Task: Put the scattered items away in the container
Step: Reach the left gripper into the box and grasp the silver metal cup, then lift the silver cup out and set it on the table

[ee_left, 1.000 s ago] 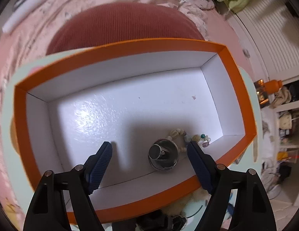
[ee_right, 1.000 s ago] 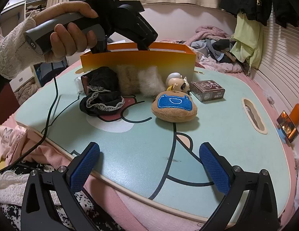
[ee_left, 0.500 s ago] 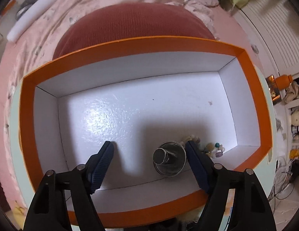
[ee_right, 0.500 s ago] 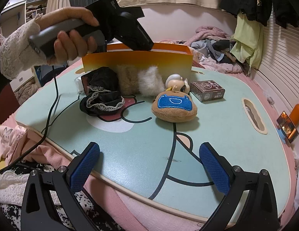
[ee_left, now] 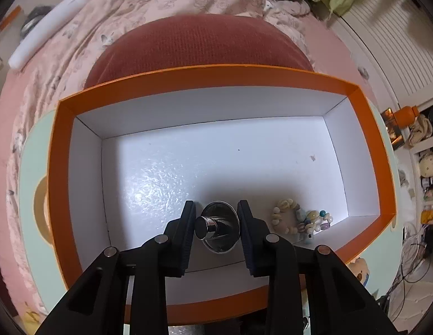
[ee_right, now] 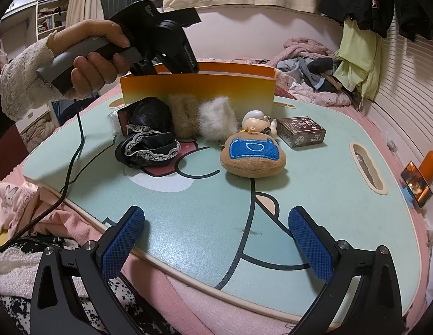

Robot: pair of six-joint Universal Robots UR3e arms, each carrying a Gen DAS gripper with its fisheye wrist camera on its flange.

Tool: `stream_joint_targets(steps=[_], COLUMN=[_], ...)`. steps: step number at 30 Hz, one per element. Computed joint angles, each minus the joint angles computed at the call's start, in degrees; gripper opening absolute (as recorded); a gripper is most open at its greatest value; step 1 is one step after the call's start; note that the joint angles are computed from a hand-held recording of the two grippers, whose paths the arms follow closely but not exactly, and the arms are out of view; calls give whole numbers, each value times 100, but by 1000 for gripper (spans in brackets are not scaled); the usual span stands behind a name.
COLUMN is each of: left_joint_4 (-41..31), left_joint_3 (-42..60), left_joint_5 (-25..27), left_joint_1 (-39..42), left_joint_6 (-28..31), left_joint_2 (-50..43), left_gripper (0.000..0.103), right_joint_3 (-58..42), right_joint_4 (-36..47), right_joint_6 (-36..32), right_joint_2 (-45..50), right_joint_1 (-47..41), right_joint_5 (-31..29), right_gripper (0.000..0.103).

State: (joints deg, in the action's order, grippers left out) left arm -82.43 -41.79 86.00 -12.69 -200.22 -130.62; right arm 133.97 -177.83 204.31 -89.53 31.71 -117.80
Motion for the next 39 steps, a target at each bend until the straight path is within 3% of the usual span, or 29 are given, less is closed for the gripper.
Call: stream_joint_targets(steps=[7,18,28,33,36,39], left_joint_4=[570,496,2058,2574,2776,3193], left_joint_3=[-596,-483,-3182,-3829,-3951,-4311], left_joint_5=[-289,-497,-888,-1141,-965,-783], left_joint_1=[194,175,-77,-84,-124,-133], left_joint_6=[-81,48,250,264,159,47], left_joint_2=[478,942,2509,2725,2808,3071], left_gripper=[29,29,29,29,46,56], right_joint_3=[-44,-62,-95,-117,-111,-121], right_joint_4=[66,101,163,192,193,208], right_joint_6=[75,142,247,283,300,325], right_joint_2=[13,26,46,57,58,63], right_joint_1=[32,53,86,98,104,112], right_joint_5=[-65,-118,-197,-226,-239,-257], right_gripper=[103,103,103,103,103,103])
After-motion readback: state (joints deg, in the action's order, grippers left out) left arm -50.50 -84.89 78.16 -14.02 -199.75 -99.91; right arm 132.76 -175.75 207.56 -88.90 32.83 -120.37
